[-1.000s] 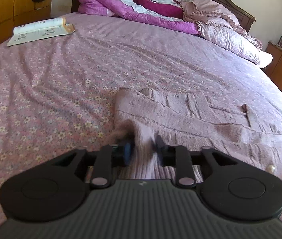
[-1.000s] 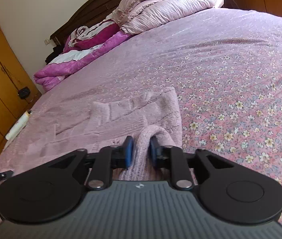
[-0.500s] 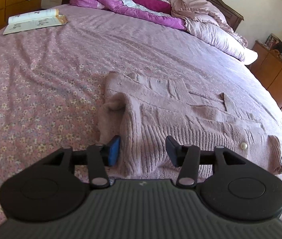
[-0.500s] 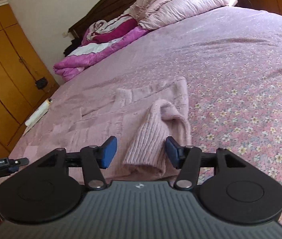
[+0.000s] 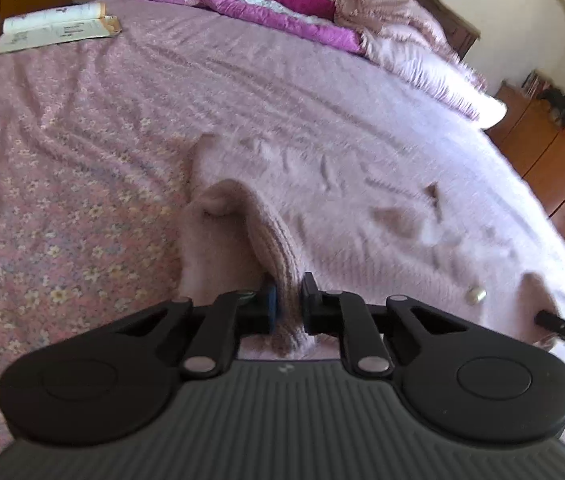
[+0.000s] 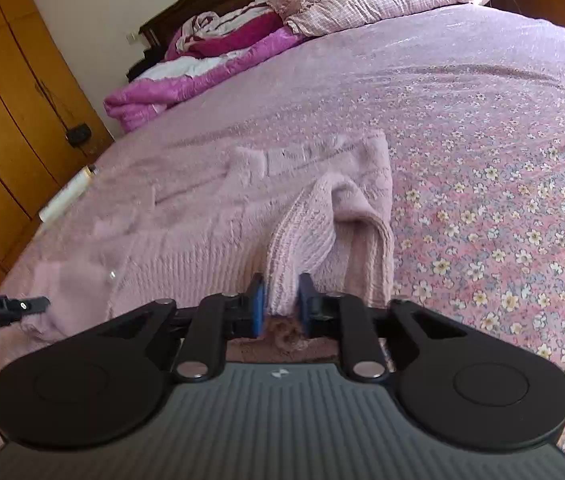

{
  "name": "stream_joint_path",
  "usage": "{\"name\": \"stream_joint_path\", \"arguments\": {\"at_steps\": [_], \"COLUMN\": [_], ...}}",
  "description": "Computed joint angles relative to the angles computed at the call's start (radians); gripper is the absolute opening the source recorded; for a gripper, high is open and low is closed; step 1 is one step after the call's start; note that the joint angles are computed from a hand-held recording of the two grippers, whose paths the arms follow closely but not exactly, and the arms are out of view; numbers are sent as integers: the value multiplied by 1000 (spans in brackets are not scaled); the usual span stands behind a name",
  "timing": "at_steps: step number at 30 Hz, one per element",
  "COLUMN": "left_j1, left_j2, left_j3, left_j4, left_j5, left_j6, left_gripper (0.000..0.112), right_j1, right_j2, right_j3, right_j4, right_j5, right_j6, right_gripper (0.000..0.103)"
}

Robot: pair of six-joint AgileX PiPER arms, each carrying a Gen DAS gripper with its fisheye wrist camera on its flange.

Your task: Fold small clothes

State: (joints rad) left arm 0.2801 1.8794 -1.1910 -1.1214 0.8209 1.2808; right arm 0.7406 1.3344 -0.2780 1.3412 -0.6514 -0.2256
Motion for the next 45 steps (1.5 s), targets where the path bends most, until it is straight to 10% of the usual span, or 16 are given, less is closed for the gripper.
{"name": "stream_joint_path", "arguments": {"at_steps": [11,25,30,34,45], "left_j1": [-78,-241,-209,-172,-163], "left_j2": [28,324,318,251,156], "left_j3": [-166,-560,-540,-459,-329], "left_j4": [-73,341,261,144,120], "left_j5": [-52,-182,-135,-129,-139], "left_j6": [-146,-614,-508,-370,-212], "left_gripper": [13,15,35,59,60], "right_j1": [-214,-539,-532,-525,-409], "right_j2": [-155,232,311,273,129], "right_j3": [-27,-341,-357,-304,-149], "right_j4": [-225,-338,-306,-349,-267], "right_j5": [58,213,143,107,15], "right_j6": [74,94,106,111,24], "right_gripper": [13,14,59,61,62]}}
